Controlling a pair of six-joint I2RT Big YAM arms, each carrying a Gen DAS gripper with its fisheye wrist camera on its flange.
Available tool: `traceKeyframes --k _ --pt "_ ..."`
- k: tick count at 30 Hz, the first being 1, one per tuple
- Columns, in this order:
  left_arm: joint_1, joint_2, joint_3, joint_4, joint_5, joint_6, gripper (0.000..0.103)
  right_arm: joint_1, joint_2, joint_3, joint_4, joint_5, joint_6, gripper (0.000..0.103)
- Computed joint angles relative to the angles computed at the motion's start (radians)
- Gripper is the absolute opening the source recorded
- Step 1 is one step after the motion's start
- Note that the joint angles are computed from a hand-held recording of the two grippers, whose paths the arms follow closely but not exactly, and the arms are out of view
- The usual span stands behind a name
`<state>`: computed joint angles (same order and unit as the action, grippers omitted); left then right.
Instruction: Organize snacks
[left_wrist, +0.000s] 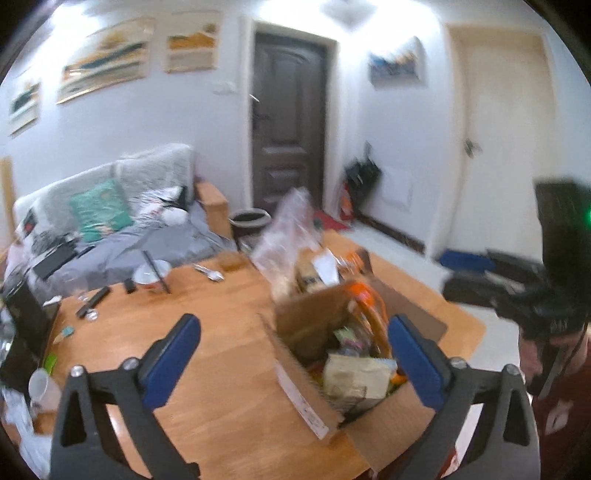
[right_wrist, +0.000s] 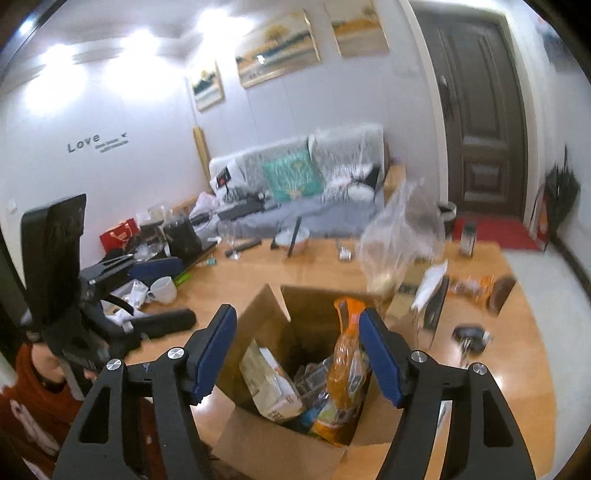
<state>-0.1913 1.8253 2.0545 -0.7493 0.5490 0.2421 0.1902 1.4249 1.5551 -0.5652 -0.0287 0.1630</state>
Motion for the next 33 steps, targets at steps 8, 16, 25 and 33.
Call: traceKeyframes --k 8,16,25,33 --pt "0.069 -0.137 -0.22 0.253 -0.089 -0.23 0.102 0.113 -0.09 -0.147 0.26 0.19 -0.085 0.098" --pt "0.091 -0.182 -0.329 0.348 -0.216 -0.252 0.102 0.189 -0.088 -0.206 0.392 0.356 -0.088 0.103" --pt "0.1 -0.189 -0.367 0.377 -0.26 -0.236 0.102 0.191 -0.055 -0.188 0.369 0.339 -0.087 0.103" --pt "0.1 -0.185 -0.372 0.376 -0.278 -0.225 0.102 0.195 -0.044 -0.174 0.365 0.333 -0.103 0.103"
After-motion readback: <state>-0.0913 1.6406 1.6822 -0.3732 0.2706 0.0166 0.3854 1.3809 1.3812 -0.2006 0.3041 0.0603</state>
